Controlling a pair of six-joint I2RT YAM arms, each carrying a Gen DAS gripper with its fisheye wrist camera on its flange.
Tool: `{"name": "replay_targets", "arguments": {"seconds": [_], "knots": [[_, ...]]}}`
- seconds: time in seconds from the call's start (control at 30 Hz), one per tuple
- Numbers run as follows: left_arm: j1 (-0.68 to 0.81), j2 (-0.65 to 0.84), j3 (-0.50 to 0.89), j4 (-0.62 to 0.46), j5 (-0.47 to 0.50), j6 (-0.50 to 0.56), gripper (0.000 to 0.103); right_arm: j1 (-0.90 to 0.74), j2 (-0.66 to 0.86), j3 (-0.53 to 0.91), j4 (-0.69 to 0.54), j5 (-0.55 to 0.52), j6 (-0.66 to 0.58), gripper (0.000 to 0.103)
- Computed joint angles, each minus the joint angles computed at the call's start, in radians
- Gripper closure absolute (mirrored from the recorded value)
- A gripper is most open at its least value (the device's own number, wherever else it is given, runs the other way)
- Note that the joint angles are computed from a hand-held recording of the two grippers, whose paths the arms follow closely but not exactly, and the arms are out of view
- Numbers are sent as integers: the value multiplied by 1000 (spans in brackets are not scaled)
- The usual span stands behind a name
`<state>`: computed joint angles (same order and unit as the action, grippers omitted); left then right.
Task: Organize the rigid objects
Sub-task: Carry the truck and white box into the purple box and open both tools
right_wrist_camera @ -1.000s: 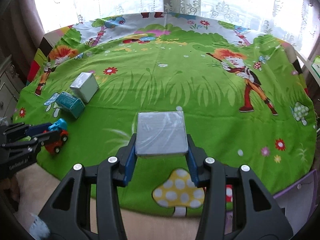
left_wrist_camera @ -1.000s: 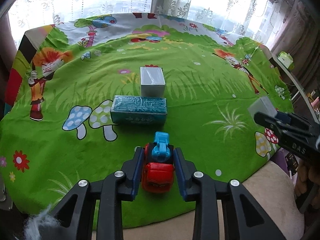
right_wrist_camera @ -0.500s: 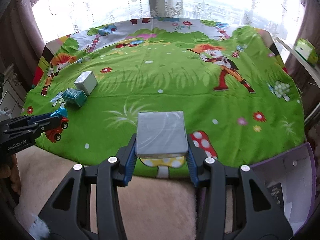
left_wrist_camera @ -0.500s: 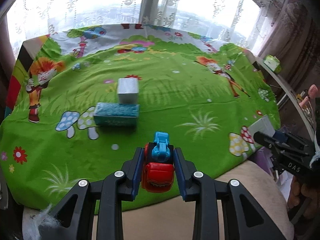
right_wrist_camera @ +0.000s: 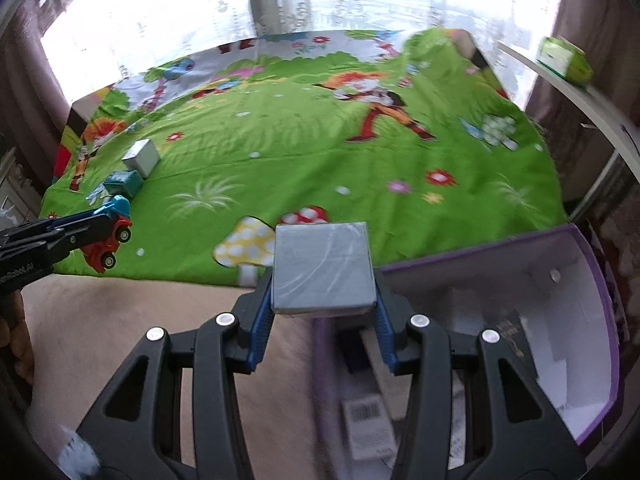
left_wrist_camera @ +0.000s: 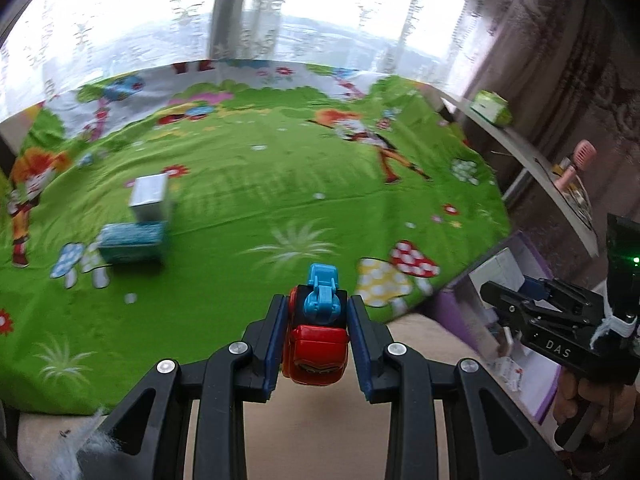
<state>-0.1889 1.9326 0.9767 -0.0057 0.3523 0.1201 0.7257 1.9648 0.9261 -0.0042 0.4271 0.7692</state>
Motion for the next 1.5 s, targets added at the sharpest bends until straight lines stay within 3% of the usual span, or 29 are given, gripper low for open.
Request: {"name": "replay_targets", "arguments": {"seconds": [0.43,0.77,1.2,1.27,1.33,1.5], "knots": [[-208,-15,2,-21,5,-29,71,-101,-240,-349,21,34,114,54],[-390,-13,13,-62,5,-33,71,-170,-297,-522,71,5,157,54],[-534,-10,-2,-75,31,3,71,-222,-341,-590,84,-13,158,54],[-539,2,9,-90,60,19,70,-228,-330,-586,86,-20,158,50],[-540,22,29,-110,60,12,68,-233,-326,-585,89,-20,163,37],[-518,37,39,-117,76,-18,65,-226,-334,-581,83,-16,166,35]]}}
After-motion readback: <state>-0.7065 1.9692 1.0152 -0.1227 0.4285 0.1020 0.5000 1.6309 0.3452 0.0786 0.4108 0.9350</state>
